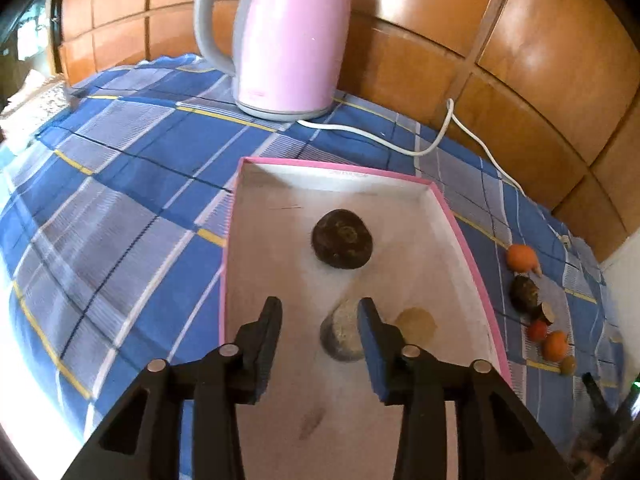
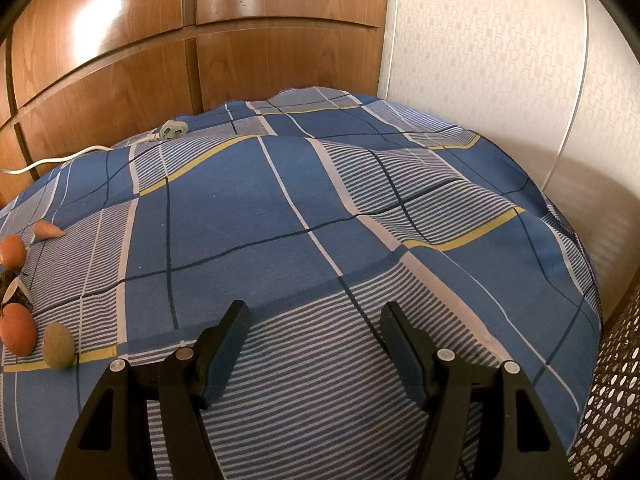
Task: Organize fruits
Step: 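Lower the dark slice into the pink tray and open the left tool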
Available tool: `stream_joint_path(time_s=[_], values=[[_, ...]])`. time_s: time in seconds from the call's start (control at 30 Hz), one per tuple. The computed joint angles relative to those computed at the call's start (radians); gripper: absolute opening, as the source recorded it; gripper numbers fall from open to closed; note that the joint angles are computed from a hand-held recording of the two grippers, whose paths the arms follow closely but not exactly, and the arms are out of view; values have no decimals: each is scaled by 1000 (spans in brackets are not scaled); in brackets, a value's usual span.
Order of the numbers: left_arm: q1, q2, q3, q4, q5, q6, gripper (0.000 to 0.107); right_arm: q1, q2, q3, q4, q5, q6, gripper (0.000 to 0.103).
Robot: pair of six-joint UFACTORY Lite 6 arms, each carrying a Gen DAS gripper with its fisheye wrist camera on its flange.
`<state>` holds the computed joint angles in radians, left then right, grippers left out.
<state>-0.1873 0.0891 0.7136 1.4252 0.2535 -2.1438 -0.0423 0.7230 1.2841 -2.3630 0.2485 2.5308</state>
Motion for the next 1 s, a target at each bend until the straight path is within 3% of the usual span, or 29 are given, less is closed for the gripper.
stream_joint_path(time_s=[0.3,0.83,1.0], values=[[-176,-186,-151,-181,149,0,55,2,0,-1,3,3,-3,69],[-513,-222,-206,-245,398,-227,65,0,-6,-11,-41,-3,45,69],[-622,-263,-220,-267,576,-285,80,-1,-7,-13,-49,-3,54,69]])
